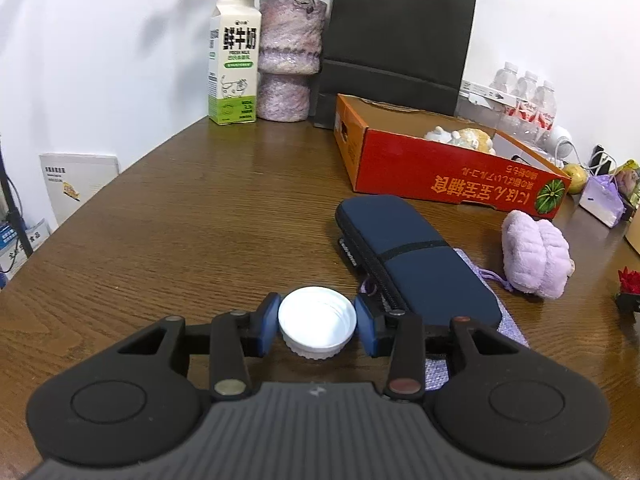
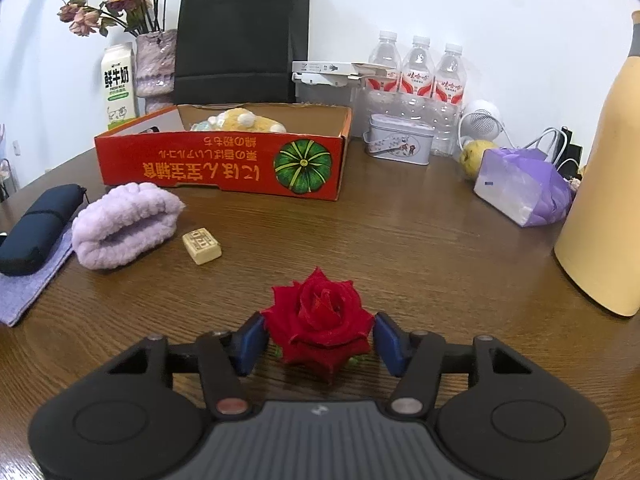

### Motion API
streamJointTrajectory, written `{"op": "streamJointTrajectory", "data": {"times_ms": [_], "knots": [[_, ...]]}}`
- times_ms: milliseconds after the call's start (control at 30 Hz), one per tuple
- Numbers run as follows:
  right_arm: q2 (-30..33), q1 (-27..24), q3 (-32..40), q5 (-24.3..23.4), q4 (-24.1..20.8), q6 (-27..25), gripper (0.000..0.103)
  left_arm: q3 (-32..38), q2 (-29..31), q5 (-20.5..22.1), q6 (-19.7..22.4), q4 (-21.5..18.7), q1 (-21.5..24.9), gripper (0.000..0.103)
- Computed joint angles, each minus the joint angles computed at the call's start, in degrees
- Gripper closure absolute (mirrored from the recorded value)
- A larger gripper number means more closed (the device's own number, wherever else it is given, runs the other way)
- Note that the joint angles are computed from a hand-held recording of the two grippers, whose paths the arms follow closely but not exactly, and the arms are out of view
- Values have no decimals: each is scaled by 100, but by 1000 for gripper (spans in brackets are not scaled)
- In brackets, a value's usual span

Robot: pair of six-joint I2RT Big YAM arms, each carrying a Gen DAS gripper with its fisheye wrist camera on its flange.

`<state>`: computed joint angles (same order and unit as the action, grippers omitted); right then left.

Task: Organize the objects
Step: 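Grasp the white round lid with the left tool while the right tool grasps the red rose, then carry the white lid and red rose with both tools over the box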

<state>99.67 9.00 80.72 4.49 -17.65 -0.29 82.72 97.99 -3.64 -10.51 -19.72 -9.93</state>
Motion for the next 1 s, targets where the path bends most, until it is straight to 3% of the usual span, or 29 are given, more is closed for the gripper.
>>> {"op": "streamJointTrajectory", "data": {"times_ms": [500,1000], "knots": [[-397,175,-631,230,799,76,51,-655,-453,-495,-334,639,-56,62],[-824,575,-1234,444,1390,257,51,-1139,-839,-360,-558,844,-303,62]]}}
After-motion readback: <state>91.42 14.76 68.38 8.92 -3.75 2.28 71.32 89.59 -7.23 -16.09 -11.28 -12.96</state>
